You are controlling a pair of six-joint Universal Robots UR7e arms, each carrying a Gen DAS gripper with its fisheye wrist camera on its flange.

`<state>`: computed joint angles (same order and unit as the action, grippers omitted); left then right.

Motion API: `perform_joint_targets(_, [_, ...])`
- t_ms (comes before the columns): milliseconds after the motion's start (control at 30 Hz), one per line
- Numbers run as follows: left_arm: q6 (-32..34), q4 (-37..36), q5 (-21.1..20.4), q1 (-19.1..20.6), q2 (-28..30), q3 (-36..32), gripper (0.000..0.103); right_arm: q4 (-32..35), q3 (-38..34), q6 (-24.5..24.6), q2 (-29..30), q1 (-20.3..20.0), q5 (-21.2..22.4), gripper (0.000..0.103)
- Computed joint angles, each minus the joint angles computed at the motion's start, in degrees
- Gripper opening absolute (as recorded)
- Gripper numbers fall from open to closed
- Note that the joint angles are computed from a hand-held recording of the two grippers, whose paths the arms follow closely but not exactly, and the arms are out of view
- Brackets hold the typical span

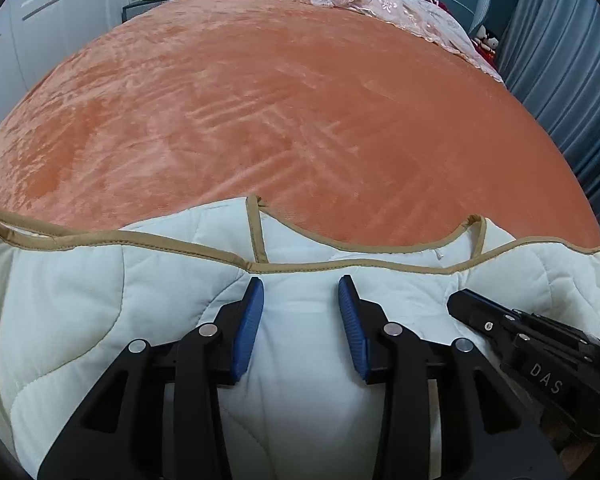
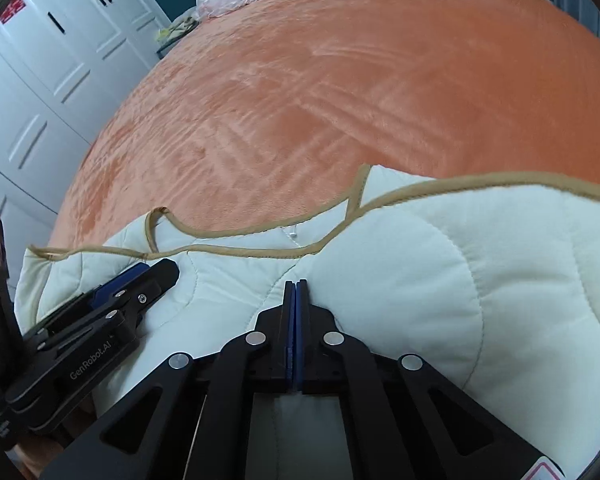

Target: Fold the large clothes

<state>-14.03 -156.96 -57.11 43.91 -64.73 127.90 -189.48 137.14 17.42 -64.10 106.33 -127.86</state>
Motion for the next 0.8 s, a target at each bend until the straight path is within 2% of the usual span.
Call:
perform_joint_targets(200, [2.0,-5.4,2.1,-0.5,1.5,2.0,0.038,-5.3,-0.9,-3.7,4.5,1.1,-3.9,0.000])
perform_joint_targets(367, [1.5,-5.3,1.7,-0.6,1.1,1.9,0.038,-6.6,-0.8,-4.2,4.4,0.3,-2.4,0.000])
perform_joint_targets(433, [-1.0,-1.7,0.5,-0.6,-1.5,1.1,0.038,-4.4,-1.1,-3.1,3.3,0.5,-2.3,0.000])
perform_joint_targets(467, [-2.5,-0.7,0.3,-0.7,-3.5,1.0,0.038,-1.2,-1.9,-1.6,2.2,1.5,-3.6,0.000])
perform_joint_targets(500, [-3.5,-0.6,0.3,-0.6,-6.0,1.1,0.039,0.6,-2.6,-1.1,1.8,2.8,-5.0,0.010])
perform_joint_targets(533, [-4.2,-0.4,0.3,-0.2,-8.4,1.1,0.040,1.0,-3.5,-1.8,1.8,4.0,-5.4,0.013])
perform_joint_targets(600, [-6.6,2.0,2.1,1.2,-12.1,0.3,0.042,2.6,-6.1,-3.4,2.3,5.7,-3.2,0.013])
perform_joint_targets(733, [-10.2,7.9,3.1,6.8,-14.4,-2.3,0.040,11.9,-14.1,-2.3,6.1,4.1,8.4,0.013])
perform_joint_targets(767, [-10.2,8.7,2.2,8.1,-14.3,-2.5,0.039,12.8,-16.1,-1.7,8.0,3.4,10.1,0.013])
perform_joint_targets(800, [-9.9,8.4,1.9,8.9,-14.2,-2.1,0.036,14.2,-18.1,-1.3,9.9,3.2,9.7,0.013])
